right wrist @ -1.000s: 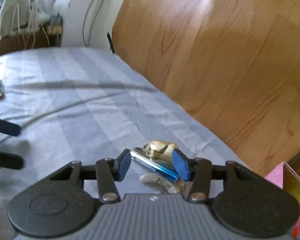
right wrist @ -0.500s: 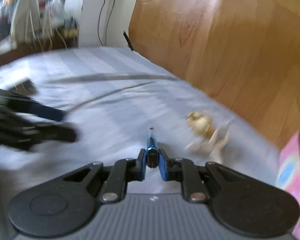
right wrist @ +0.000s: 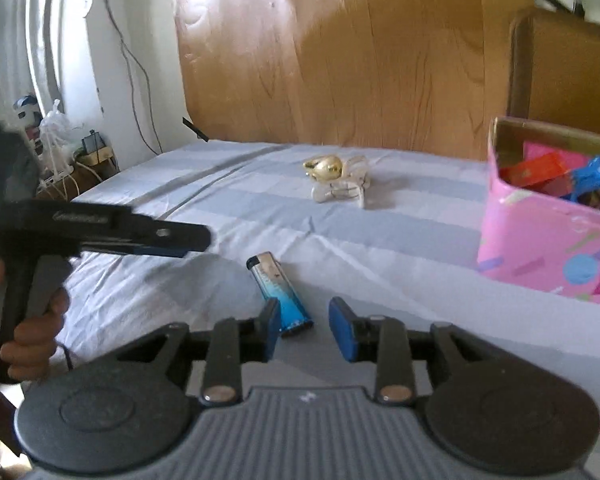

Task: Organize rigid objects
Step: 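Carry the blue lighter into the pink tin and open the right gripper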

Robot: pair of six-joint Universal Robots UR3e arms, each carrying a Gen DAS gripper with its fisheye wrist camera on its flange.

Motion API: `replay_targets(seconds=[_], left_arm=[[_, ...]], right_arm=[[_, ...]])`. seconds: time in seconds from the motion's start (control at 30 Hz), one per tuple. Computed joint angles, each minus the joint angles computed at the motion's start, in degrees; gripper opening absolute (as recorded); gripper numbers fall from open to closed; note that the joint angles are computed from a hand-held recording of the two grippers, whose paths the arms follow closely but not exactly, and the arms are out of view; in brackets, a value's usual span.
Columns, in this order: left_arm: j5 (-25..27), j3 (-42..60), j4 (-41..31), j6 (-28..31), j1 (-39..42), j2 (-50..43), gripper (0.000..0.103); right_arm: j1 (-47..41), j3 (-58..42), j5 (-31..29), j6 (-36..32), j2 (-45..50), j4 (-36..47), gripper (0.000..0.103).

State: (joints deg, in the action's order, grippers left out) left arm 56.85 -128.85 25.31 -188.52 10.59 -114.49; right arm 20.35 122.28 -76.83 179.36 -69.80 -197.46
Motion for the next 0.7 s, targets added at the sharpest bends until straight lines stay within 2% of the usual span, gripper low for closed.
replay_targets(seconds=[0.13,0.27,0.3,0.33,0.4,0.5,0.57,0.6,0.63,0.7], left_arm=[[-0.68,1.65,-6.49,-5.38,-2.36,2.25,0.067],[3.82,3.72,-11.15,-8.8,-5.97,3.59,0.067],[4.78,4.38,-12.07,-9.58,-6.68,3.51,0.068],[4.88,5.07,-12.98,-10.0,-6.94,3.36,0.07],[5.83,5.92,-13.55,-10.9,-7.76,3.22,0.073],[5.91,8.17,-14.7,-12.07,-8.84,2.05,0.07],[6.85,10.14,-14.76,-12.7,-10.11,0.61,0.053],[7.46,11.25,-15.63,-12.84,-10.76,0.15,0.029],[6.4,12.39,-16.48,-13.25,-10.86,-0.55,0.019],[3.98,14.89,-16.41,-14.41,-11.53,-1.86,0.017]], right_arm=[[1.62,1.82,-1.96,-4.52,-0.41,-2.93,0.034],[3.59,-3.67,-4.82,-8.24,3.25,0.89,0.037],[3.77,-5.37,-5.11,-8.51,4.37,2.75,0.033],[3.01,-5.69,-3.08,-8.09,5.15,2.33,0.027],[0.98,-5.89,1.34,-5.52,4.08,4.9,0.026],[-8.25,-1.98,19.38,3.98,1.69,7.08,0.026],[-12.5,1.9,27.12,8.03,2.12,3.17,0.025],[-13.47,3.6,28.87,9.1,2.13,1.15,0.025],[-14.31,5.02,29.83,9.44,1.78,-0.09,0.025],[-15.49,7.33,29.7,8.86,0.49,-1.99,0.025]])
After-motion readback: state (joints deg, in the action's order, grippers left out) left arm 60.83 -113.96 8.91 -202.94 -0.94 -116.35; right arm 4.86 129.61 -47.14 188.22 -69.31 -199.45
